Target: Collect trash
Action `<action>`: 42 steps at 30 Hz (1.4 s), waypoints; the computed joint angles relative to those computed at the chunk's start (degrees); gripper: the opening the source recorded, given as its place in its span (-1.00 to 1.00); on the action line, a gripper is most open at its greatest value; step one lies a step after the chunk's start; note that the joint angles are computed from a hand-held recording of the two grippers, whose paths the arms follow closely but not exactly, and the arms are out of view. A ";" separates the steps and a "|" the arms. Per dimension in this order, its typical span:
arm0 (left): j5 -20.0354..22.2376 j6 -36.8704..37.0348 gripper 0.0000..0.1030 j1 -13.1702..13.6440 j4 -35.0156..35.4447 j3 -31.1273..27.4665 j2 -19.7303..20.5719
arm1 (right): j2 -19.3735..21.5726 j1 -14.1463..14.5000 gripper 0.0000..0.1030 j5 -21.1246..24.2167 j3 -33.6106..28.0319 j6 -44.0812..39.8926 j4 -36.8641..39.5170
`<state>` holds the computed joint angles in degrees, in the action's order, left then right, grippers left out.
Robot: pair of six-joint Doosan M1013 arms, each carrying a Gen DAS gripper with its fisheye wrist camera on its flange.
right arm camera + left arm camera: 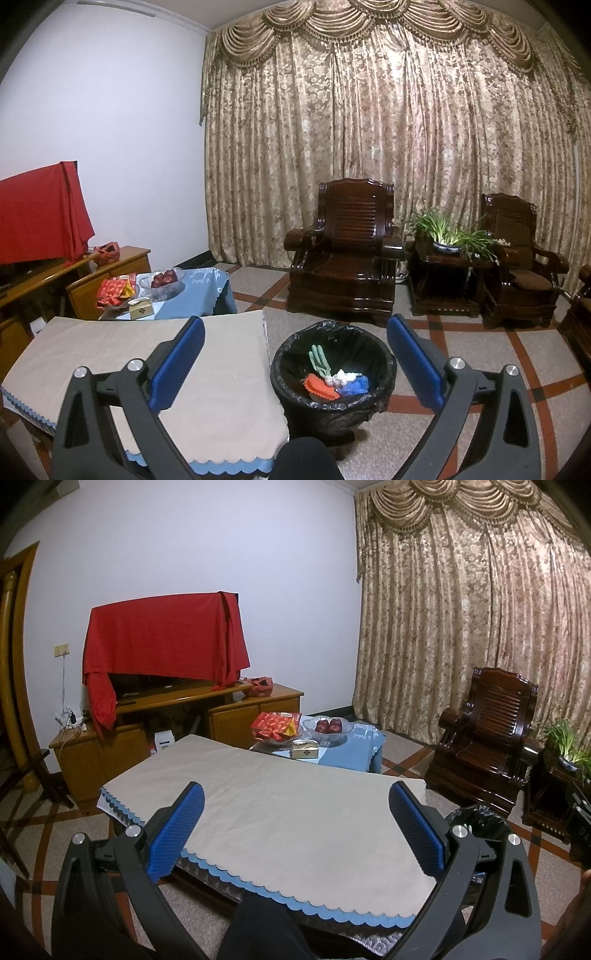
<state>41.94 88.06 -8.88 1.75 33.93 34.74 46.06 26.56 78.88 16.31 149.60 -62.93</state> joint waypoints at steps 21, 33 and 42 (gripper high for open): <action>0.66 0.70 0.89 0.11 -0.49 -0.25 0.26 | -0.44 -0.28 0.88 -0.23 1.12 0.72 0.42; 0.73 0.87 0.89 0.04 -0.78 -0.67 0.22 | -1.00 -0.29 0.88 -0.90 2.81 1.61 -0.01; 1.33 1.17 0.89 0.22 -1.53 -1.79 0.50 | -0.20 -0.26 0.88 -0.72 1.26 1.02 -0.42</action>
